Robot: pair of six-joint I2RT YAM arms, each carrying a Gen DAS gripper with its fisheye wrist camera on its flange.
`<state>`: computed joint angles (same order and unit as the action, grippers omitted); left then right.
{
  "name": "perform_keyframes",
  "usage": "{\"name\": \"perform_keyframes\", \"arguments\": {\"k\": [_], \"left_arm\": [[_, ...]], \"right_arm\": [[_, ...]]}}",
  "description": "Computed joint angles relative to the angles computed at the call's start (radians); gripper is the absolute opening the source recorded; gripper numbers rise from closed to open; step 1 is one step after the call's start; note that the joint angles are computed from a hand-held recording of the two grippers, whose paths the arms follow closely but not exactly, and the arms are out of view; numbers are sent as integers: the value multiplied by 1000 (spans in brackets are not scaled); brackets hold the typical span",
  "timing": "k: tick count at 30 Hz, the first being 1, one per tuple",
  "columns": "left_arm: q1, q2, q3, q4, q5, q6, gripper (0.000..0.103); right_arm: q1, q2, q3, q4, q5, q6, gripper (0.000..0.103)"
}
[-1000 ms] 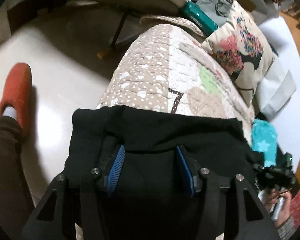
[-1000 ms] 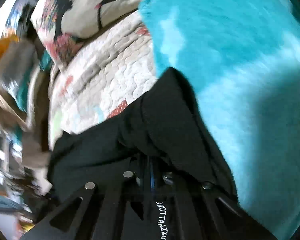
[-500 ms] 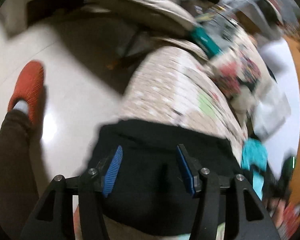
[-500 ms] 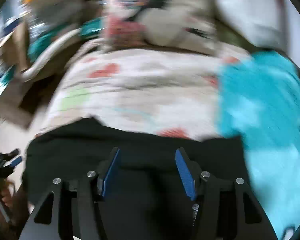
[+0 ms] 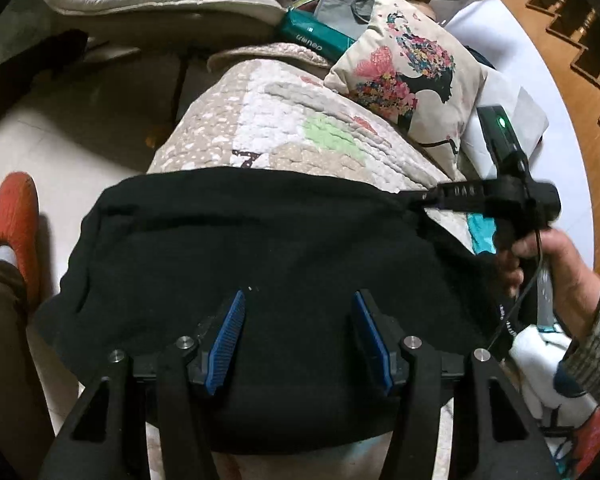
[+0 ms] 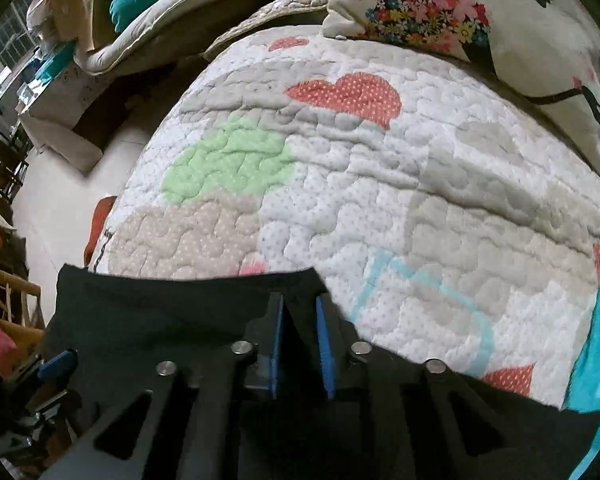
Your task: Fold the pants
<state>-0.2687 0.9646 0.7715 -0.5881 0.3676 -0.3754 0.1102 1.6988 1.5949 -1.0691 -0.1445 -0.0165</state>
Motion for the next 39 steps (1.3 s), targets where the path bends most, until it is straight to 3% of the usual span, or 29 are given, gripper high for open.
{"name": "perform_keyframes", "arguments": {"k": [3,8,13,16,18,20,22,24,25,26,31,35,39], "left_arm": [[-79,-14,-15,24,-112,12,55],[-136,-34,-32,32,-203,57,56],[-102,-39,-47,50,-165,58,57],[-118,-42,-48,52,-183,61,59],[-117,-46,-41,37,-183,63,59],[-67,-57,-15,-8,-141,57,59],[67,-99,10,-52,-66,39,60],[221,-114,35,-92,-11,28,63],[290,-110,44,-109,8,24,64],[370,-99,50,-124,32,19,65],[757,38,11,-208,321,19,65],[832,94,-58,-193,517,11,67],[818,110,-112,-126,572,-15,70]], "right_arm": [[-4,56,66,6,54,25,0],[7,135,168,-1,201,48,1],[22,-42,32,8,26,73,7],[72,-119,-86,8,0,80,8],[106,-87,-104,15,25,84,10],[98,-60,-101,60,37,82,10],[78,13,7,22,25,122,10],[115,25,74,15,154,161,19],[127,29,99,6,160,152,30],[134,31,121,-4,141,142,37],[231,83,248,-70,51,135,48],[335,193,385,-144,-27,111,57],[457,370,595,-268,-32,69,58]]}}
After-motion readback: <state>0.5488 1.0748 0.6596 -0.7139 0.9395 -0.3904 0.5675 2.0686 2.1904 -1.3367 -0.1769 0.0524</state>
